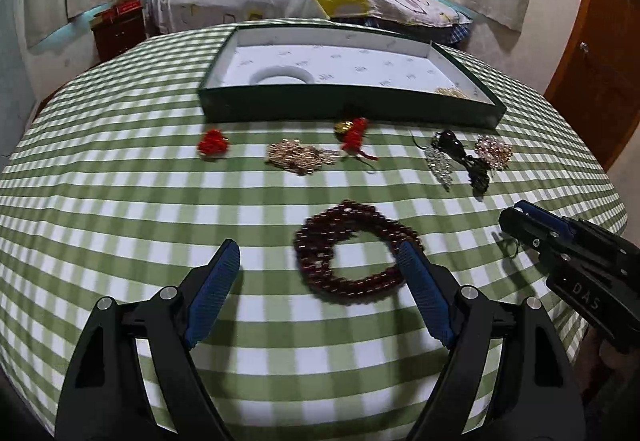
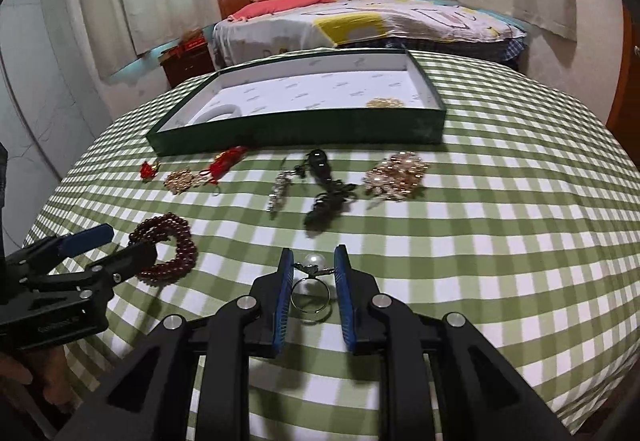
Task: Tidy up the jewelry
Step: 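Grasp the dark red bead bracelet with the left tool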
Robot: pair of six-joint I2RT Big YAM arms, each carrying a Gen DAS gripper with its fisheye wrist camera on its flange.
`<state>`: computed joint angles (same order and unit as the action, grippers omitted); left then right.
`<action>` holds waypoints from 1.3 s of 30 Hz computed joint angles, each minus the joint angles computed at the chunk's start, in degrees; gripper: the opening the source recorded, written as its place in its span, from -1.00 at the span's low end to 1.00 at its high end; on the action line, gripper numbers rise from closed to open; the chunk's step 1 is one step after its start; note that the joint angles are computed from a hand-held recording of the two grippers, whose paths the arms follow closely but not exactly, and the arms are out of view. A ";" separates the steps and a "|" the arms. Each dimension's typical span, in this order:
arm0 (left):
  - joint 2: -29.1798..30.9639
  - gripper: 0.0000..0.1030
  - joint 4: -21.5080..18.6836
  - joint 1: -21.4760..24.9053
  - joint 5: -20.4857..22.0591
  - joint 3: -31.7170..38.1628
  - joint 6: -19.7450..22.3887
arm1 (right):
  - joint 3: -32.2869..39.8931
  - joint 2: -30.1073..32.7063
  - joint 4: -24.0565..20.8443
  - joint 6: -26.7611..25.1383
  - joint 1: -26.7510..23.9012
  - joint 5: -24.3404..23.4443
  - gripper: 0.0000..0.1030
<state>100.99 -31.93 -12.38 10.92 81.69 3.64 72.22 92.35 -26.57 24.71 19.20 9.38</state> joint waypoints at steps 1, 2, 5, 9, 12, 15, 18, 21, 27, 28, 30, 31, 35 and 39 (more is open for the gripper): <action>0.22 0.59 -0.07 -0.24 -0.10 0.19 -0.19 | -0.47 -0.25 0.39 0.31 -0.31 -0.23 -0.58; 0.44 0.61 -0.16 -0.48 -0.26 0.38 -0.30 | -0.57 -0.26 0.56 0.52 -0.47 -0.39 -0.58; 0.96 0.65 0.07 -1.23 -0.56 0.69 -0.41 | -1.33 -0.58 1.36 1.15 -1.06 -0.78 -0.58; 1.58 0.69 0.80 -2.19 -1.81 1.00 0.52 | -2.12 -0.93 2.03 1.37 -1.73 -1.41 -0.58; 2.15 0.68 0.93 -2.43 -2.75 1.33 1.04 | -2.05 -0.83 2.11 1.40 -1.80 -1.58 -0.58; 1.82 0.33 2.12 -2.61 -4.52 0.69 2.34 | -1.98 -0.70 2.04 1.47 -1.90 -1.69 -0.58; 1.36 0.08 2.78 -2.55 -3.89 0.07 3.08 | -1.72 -0.36 1.84 1.61 -1.97 -1.90 -0.58; 0.83 -0.16 3.72 -2.34 -2.58 -0.84 3.73 | -1.62 -0.29 1.71 1.37 -1.88 -1.70 -0.58; 0.57 -0.54 4.11 -1.55 -0.32 -1.28 2.97 | -1.30 0.00 1.55 1.24 -1.71 -1.45 -0.58; 0.56 -0.60 4.15 -1.42 0.26 -1.31 2.95 | -1.27 0.02 1.53 1.17 -1.70 -1.48 -0.58; 0.73 -0.63 3.86 -1.13 1.72 -1.06 2.55 | -1.39 0.03 1.64 1.09 -1.55 -1.32 -0.58; 0.68 -0.63 3.95 -1.12 1.70 -1.14 2.52 | -1.35 0.05 1.60 1.02 -1.52 -1.29 -0.58; 0.09 -0.63 4.75 -1.05 1.95 -1.65 2.52 | -1.24 0.11 1.55 0.86 -1.46 -1.23 -0.58; -0.71 -0.63 5.72 -1.07 1.86 -2.18 2.57 | -1.26 0.08 1.66 0.91 -1.38 -1.10 -0.58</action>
